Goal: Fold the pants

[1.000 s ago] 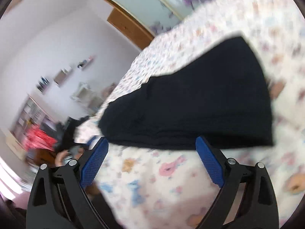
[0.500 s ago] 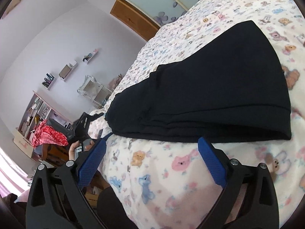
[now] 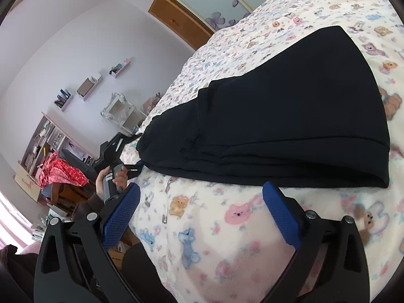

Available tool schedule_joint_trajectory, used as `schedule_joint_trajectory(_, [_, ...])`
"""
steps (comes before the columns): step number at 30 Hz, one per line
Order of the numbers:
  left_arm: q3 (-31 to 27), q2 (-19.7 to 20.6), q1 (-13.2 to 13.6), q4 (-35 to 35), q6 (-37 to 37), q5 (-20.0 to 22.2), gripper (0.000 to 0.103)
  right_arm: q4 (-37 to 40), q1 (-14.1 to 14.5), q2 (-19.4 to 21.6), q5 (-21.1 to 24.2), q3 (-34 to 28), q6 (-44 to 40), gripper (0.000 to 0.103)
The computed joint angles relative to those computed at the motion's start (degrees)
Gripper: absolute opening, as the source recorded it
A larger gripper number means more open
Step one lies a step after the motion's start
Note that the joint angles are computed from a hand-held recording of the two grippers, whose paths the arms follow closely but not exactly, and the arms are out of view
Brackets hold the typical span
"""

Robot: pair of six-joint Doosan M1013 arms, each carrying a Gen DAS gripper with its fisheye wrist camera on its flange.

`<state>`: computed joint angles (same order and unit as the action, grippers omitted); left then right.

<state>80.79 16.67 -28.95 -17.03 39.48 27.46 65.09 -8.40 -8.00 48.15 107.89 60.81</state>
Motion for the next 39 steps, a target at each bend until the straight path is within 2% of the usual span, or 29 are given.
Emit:
schedule_joint_trajectory(1, [0.4,0.0,0.2,0.4,-1.9,-0.2,0.049,-0.3,0.1,0.0,0.0,-0.1,0.0,0.099])
schedule_joint_trajectory(2, [0.9,-0.1,0.3,0.6,-3.6,-0.7,0.042,-0.6,0.3,0.1,0.0,-0.2,0.1,0.100])
schedule_joint_trajectory(4, [1.9,-0.2,0.7,-1.8,-3.7,-2.2,0.033,-0.8,0.5,0.0,0.0,-0.2,0.2,0.100])
schedule_joint_trajectory(5, [1.6,-0.2,0.5,0.3,-5.4,-1.6,0.031,-0.6,0.4,0.0,0.0,-0.2,0.2,0.100])
schedule_joint_trajectory(8, [-1.9,0.5,-1.4,14.7,-13.5,4.6,0.023,0.0,0.2,0.0,0.2,-0.1,0.2,0.100])
schedule_joint_trajectory(10, [-7.2,1.9,-4.1,27.9,-16.4,13.5,0.019,0.9,0.1,-0.3,0.0,0.1,0.2,0.100])
schedule_joint_trajectory(11, [-9.1,2.6,-5.0,31.5,-16.4,16.4,0.018,1.3,0.0,-0.4,-0.1,0.2,0.0,0.100])
schedule_joint_trajectory(13, [-14.4,4.2,-8.0,40.9,-14.2,22.9,0.016,2.3,-0.3,-0.8,-0.2,0.5,-0.5,0.100])
schedule_joint_trajectory(17, [-22.1,7.0,-12.5,50.7,-7.8,28.5,0.015,3.9,-1.0,-1.4,-0.9,1.1,-0.9,0.100])
schedule_joint_trajectory(20, [-26.7,8.8,-16.5,57.2,-2.3,29.4,0.015,5.4,-1.9,-2.1,-1.8,1.5,-0.6,0.100])
schedule_joint_trajectory(24, [-30.6,11.4,-21.9,63.4,8.3,26.8,0.015,8.9,-3.9,-3.6,-5.2,2.8,-0.9,0.100])
schedule_joint_trajectory(27, [-30.8,12.2,-25.5,62.9,17.2,22.7,0.015,10.5,-5.8,-4.9,-9.2,4.0,1.6,0.100])
schedule_joint_trajectory(30, [-29.9,13.1,-27.9,56.6,26.2,20.1,0.015,11.2,-7.8,-5.9,-12.9,5.4,5.6,0.100])
schedule_joint_trajectory(33, [-29.2,14.5,-28.8,48.6,33.7,20.9,0.013,12.7,-9.7,-6.3,-14.1,6.6,8.7,0.100])
schedule_joint_trajectory(35, [-31.0,16.5,-28.8,41.9,39.1,25.1,0.013,13.3,-10.7,-6.4,-14.7,7.3,10.6,0.100])
schedule_joint_trajectory(36, [-30.8,17.2,-28.9,41.2,39.4,26.6,0.013,13.9,-11.1,-6.3,-14.5,7.4,10.8,0.100])
schedule_joint_trajectory(39, [-25.9,15.6,-29.8,47.0,36.5,22.1,0.013,17.4,-12.1,-5.8,-12.9,7.7,8.9,0.100])
